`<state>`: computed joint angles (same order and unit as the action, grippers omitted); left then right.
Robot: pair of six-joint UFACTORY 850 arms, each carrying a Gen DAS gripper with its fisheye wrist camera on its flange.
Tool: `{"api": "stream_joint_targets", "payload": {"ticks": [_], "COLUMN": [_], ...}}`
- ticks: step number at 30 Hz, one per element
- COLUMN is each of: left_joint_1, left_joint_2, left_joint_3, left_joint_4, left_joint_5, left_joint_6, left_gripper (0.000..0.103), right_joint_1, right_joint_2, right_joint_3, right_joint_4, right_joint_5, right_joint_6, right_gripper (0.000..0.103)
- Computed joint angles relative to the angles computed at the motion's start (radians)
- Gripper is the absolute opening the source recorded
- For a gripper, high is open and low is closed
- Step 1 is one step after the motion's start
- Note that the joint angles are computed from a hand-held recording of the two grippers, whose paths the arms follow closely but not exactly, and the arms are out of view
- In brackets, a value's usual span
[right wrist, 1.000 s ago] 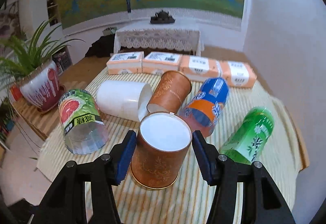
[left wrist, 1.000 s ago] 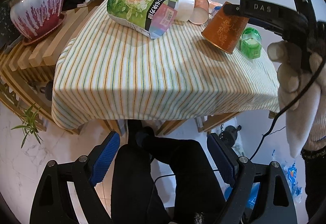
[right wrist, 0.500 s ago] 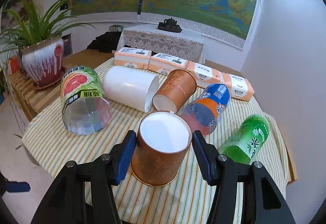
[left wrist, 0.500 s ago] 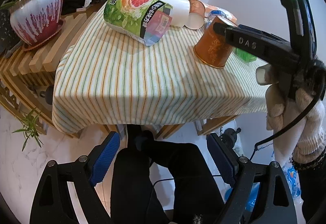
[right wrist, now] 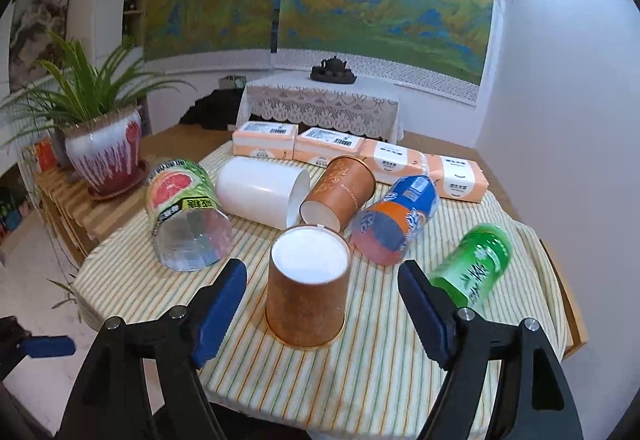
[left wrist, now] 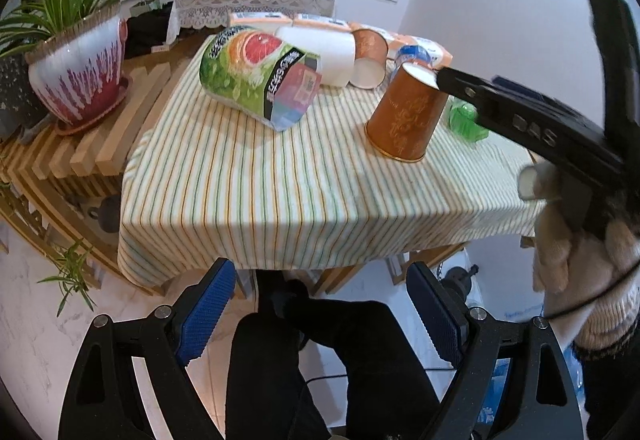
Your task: Flip cup upside down
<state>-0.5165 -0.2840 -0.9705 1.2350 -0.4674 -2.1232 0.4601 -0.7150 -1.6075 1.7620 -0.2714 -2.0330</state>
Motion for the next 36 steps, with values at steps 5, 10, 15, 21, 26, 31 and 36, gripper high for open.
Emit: {"api": "stream_joint_targets", "payload": {"ticks": [5,10,15,21,26,31,36], "left_joint_1": [-0.019,-0.054,-0.094,-0.148,-0.192,-0.23,-0.25], "left_joint_2": [0.007,0.012,0.019,0.003,-0.02,-0.049,-0.047], "left_joint_3": [-0.005,-0.014,-0.016,-0.033,-0.043,-0.06,-0.057], "left_joint_4": [0.013,0.056,0.15,0.221,0.247,0.258,0.273], "left_joint_5": [-0.032,-0.108,-0.214,-0.394,-0.554,-0.716,-0.76], "left_joint_6": [-0.012,-0.049,-0.148,-0.201,-0.247,-0.259,-0.27], "left_gripper": [0.09,0.09,0.095,0.097,0.102,0.102,0.102], "right_joint_1": [-0.027,-0.048,-0.066,-0.075,-0.078,-0.072,-0.074], "right_joint_2": [0.058,0.115,0.19,0.248,0.302,0.339,0.361], "right_joint_3": [0.086,0.174,0.3,0.393,0.466,0.523,0.559], "right_joint_4": [0.023,0.035,0.247,0.417,0.637,0.836,0.927], "right_joint_5": [-0.052,-0.096,-0.126,-0.146,-0.178,-0.23,-0.286], "right_joint_6": [-0.011,0.001,-0.178,-0.343,-0.536,-0.715,-0.793], "right_gripper": [0.075,0.076,0.076,0.076,0.076,0.077,0.082]}}
